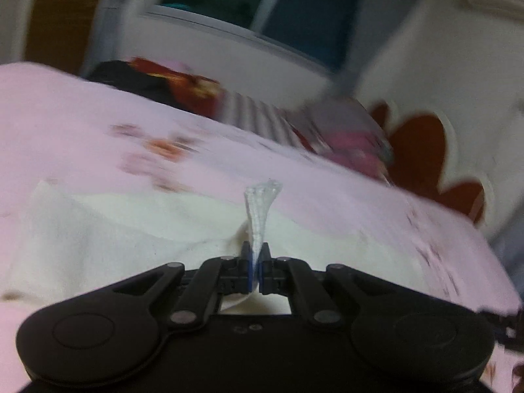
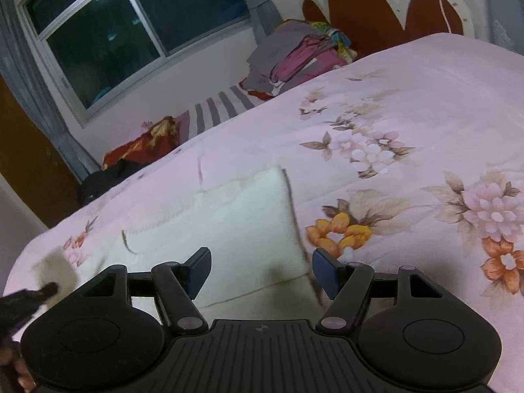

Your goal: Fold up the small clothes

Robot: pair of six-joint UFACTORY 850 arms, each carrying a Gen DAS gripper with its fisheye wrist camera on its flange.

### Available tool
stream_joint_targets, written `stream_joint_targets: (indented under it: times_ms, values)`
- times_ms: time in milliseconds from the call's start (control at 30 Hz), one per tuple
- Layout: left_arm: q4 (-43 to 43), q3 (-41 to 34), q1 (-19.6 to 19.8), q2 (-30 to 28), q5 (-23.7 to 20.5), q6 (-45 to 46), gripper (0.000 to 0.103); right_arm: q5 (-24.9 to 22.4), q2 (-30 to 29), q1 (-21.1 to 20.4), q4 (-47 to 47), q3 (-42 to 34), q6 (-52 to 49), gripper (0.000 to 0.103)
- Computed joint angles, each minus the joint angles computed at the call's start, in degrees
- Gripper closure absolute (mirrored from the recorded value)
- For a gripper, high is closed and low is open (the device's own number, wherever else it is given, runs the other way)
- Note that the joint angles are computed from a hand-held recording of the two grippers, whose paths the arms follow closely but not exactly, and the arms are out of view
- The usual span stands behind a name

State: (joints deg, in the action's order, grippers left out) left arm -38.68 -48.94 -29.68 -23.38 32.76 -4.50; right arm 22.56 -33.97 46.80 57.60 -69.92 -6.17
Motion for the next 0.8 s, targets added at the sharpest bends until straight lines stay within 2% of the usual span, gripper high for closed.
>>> stream_joint_targets:
  times_ms: [200, 267, 333, 367, 400, 433, 467, 633, 700, 800]
  values:
    - [-7.5, -9.9, -6.2, -8.2, -4.4, 11.2, 0.1, 0.2, 2.4, -1.7, -5.0, 4.2, 6.3, 0.034]
    - [-8.4, -12.4, -6.2, -10.3, -7.6, 13.1, 0.099, 0.1, 3.2, -2.2, -5.9, 5.3, 7.2, 0.034]
    - [-9.4, -14.2, -6.4, -12.0, -9.5, 14.6, 0.08, -0.3, 3.8, -2.6, -6.7, 6.2, 8.1, 0.034]
    - [-8.2, -14.0, -7.1, -12.3, -7.7, 13.9, 0.065, -0.3, 4.1, -2.8, -6.7, 6.5, 8.0, 0.034]
    - [-7.1, -13.3, -7.6, -12.1, -6.3, 13.1, 0.041, -0.2, 4.3, -2.9, -6.7, 6.7, 7.8, 0.034]
    - [-7.5, -12.8, -8.2, -11.7, -5.5, 13.5, 0.031, -0.2, 4.4, -3.0, -6.9, 6.7, 7.8, 0.034]
    - [-10.0, -11.9, -9.0, -10.9, -3.7, 15.5, 0.026, -0.2, 4.4, -3.1, -7.8, 6.6, 8.6, 0.034]
    - [-19.4, -3.5, -10.4, -3.6, 3.7, 20.7, 0.028, -2.0, 2.2, -3.3, -18.7, 3.3, 17.2, 0.035]
    - [-25.6, 1.0, -10.4, 0.2, 6.0, 24.2, 0.03, -3.4, 0.1, -3.2, -25.2, 0.7, 22.7, 0.062]
    - [-30.1, 7.4, -9.1, 4.7, 6.9, 25.7, 0.032, -6.5, -4.0, -2.6, -34.5, -4.7, 30.9, 0.063]
